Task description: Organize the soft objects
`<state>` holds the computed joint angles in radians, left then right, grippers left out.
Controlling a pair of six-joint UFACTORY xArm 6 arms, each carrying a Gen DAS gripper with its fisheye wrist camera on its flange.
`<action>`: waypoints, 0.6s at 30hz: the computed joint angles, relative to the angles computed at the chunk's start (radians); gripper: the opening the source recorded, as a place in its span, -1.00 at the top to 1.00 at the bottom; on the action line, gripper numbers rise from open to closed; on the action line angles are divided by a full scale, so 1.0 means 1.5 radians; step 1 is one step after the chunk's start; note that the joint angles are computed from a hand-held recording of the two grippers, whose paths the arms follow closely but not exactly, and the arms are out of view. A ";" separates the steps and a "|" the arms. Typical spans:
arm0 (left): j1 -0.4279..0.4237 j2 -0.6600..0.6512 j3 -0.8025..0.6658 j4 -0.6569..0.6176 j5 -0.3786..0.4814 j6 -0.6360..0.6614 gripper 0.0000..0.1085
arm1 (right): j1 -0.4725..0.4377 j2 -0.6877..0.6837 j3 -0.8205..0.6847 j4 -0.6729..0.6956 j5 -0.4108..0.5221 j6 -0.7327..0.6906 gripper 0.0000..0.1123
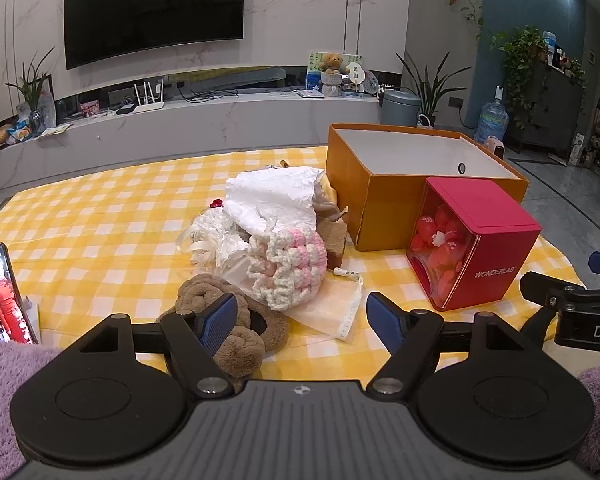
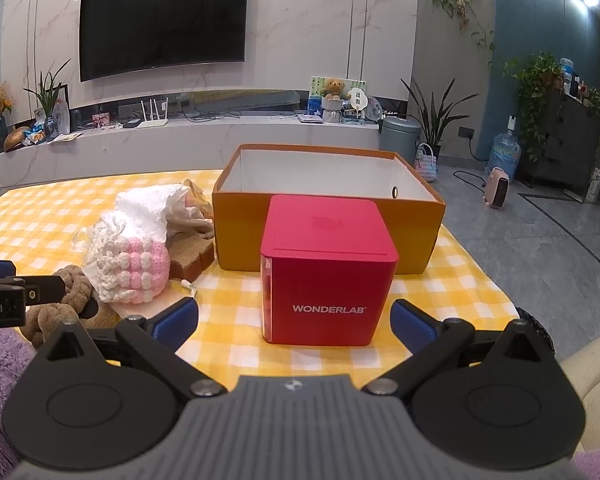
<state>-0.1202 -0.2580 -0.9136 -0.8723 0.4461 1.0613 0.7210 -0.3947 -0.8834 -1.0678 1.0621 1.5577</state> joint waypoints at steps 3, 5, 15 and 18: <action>0.000 0.000 0.000 0.001 0.000 -0.002 -0.60 | -0.001 0.001 -0.001 0.000 -0.001 0.000 -0.78; 0.000 0.000 0.000 0.002 0.002 -0.002 -0.60 | -0.001 0.001 -0.001 0.001 -0.001 -0.001 -0.78; -0.001 -0.001 0.003 0.001 -0.001 -0.001 -0.60 | -0.002 0.001 0.000 0.005 -0.001 -0.001 -0.78; -0.002 -0.002 0.004 0.001 -0.002 -0.002 -0.60 | -0.002 0.001 0.001 0.006 -0.002 -0.001 -0.78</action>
<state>-0.1233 -0.2611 -0.9081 -0.8708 0.4425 1.0588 0.7176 -0.3933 -0.8813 -1.0586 1.0592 1.5558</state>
